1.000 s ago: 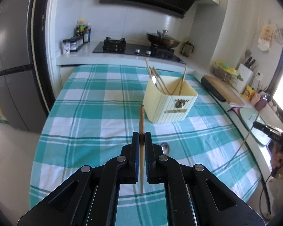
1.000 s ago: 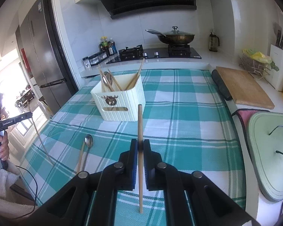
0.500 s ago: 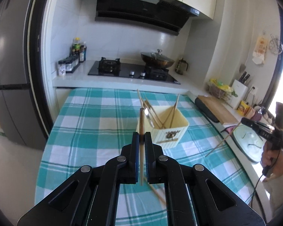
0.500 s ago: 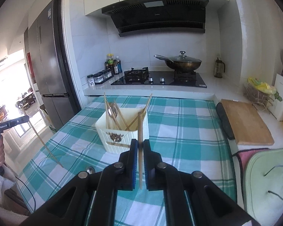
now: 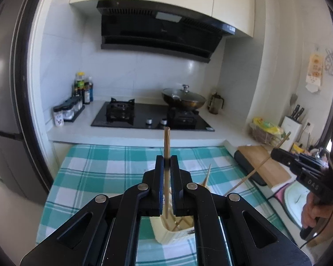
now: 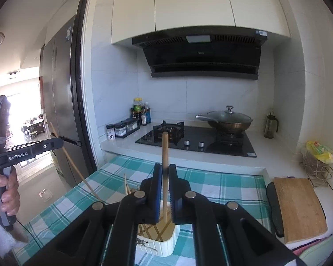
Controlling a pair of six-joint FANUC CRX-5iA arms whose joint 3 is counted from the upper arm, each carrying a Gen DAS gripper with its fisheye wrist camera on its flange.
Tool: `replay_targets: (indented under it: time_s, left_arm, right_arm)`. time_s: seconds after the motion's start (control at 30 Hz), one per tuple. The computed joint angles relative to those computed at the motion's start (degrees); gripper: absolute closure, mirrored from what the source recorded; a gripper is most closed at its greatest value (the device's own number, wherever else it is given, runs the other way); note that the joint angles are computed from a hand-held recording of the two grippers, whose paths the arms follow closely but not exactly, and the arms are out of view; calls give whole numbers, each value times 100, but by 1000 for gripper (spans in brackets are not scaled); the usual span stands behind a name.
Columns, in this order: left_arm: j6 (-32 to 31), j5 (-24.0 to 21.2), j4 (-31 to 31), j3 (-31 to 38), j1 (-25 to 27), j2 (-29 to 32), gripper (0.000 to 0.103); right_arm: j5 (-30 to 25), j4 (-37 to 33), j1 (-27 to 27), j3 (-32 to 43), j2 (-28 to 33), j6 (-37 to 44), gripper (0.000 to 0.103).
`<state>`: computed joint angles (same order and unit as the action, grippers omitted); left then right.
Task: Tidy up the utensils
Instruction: 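Carry the chopstick into the cream holder and open both tools, then move both open tools back toward the last chopstick and metal spoon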
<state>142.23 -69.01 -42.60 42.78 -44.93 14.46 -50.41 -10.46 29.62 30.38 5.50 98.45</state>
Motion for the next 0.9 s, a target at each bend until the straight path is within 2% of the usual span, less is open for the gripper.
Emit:
replay_targets:
  time_s: [0.1, 0.23, 0.4, 0.43, 0.47, 0.5, 0.53, 0.57, 0.6, 0.67, 0.73, 0.77, 0.8, 0.9]
  left_arm:
    - [-257, -44, 755, 140, 431, 315, 99]
    - [-470, -244, 1446, 271, 786, 676, 99]
    - [-768, -296, 2184, 255, 1086, 934, 98]
    - [-775, -312, 2253, 240, 1103, 950, 92]
    - [-758, -284, 2271, 180, 1101, 914, 77]
    - [-709, -236, 2225, 66, 1077, 828, 67]
    - [-624, -242, 2066, -39, 998, 718, 51]
    - [-560, -295, 1898, -119, 914, 620, 43]
    - [-514, -389, 1745, -204, 826, 519, 41]
    - [-422, -532, 1619, -582, 664, 216, 34]
    - [-317, -555, 1625, -1036, 512, -90, 28]
    - [-214, -571, 1604, -1306, 394, -252, 24]
    - [-106, -629, 1586, -1522, 269, -368, 23]
    - [378, -715, 1571, -2159, -194, -618, 22]
  right_arm:
    - [-782, 82, 86, 691, 645, -122, 97]
    - [-1697, 345, 192, 1440, 1435, -356, 97]
    - [-2849, 58, 105, 2560, 2361, -447, 96]
    - [-2872, 34, 100, 2604, 2428, -482, 96]
    - [-2777, 1, 86, 2552, 2418, -530, 94]
    - [-2630, -103, 49, 2397, 2322, -551, 84]
    - [-2455, -234, 6, 2233, 2201, -584, 77]
    - [-2145, -363, -56, 1906, 1966, -616, 66]
    - [-1899, -428, -94, 1689, 1804, -632, 62]
    - [-1539, -446, -144, 1113, 1354, -512, 62]
    - [-1424, -332, -159, 625, 970, -345, 61]
    - [-1363, -258, -182, 218, 681, -224, 57]
    - [-1317, -178, -204, -174, 420, -135, 52]
    - [-1103, 128, -256, -1574, -407, 27, 51]
